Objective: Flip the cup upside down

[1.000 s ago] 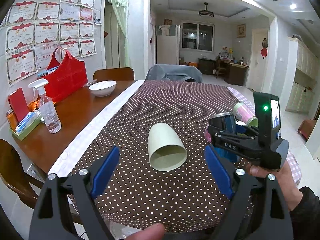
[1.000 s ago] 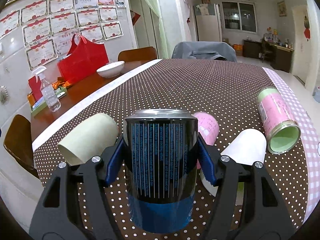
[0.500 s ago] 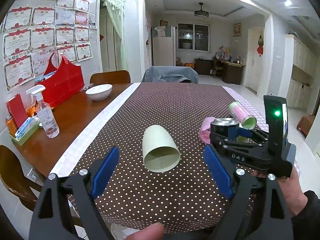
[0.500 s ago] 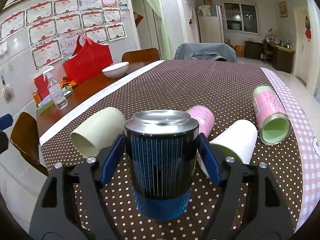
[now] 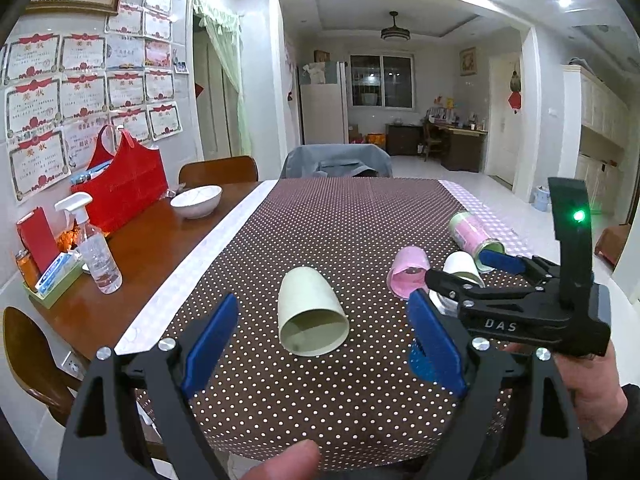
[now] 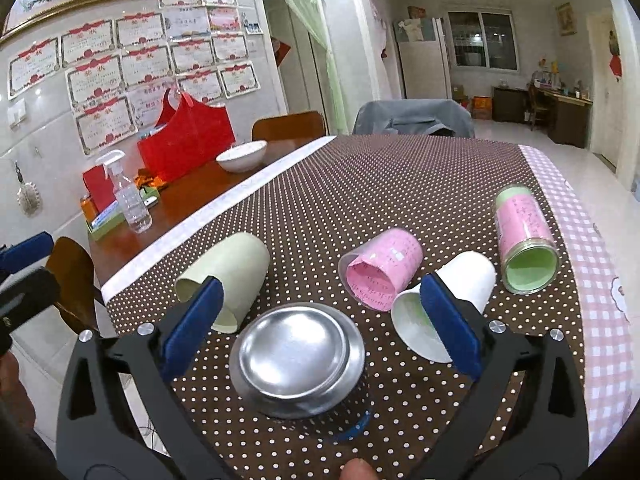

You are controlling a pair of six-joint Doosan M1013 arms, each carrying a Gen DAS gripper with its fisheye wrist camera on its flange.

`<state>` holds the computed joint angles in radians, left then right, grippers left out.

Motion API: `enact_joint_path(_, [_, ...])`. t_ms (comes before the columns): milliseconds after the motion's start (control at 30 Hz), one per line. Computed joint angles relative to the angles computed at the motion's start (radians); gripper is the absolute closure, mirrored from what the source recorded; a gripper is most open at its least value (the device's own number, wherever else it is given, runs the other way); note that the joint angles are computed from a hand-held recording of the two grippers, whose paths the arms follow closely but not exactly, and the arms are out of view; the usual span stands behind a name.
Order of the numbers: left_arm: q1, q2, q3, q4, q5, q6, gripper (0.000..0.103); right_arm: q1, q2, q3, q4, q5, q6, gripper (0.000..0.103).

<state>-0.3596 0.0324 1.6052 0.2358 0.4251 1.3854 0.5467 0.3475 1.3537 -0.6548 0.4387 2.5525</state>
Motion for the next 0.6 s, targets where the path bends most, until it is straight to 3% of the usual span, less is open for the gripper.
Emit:
enact_joint_path(300, [-0.034,-0.014,-0.003,0.164,0.001,-0.142,0.018,0.009,-0.056,0.051,-0.151,-0.023,0.178,0.006])
enact_joint_path(600, [-0.053,-0.017,-0.017,0.221,0.032,-0.211,0.018,0.028,-0.098,0.07,-0.24,0.034,0.295,0.006])
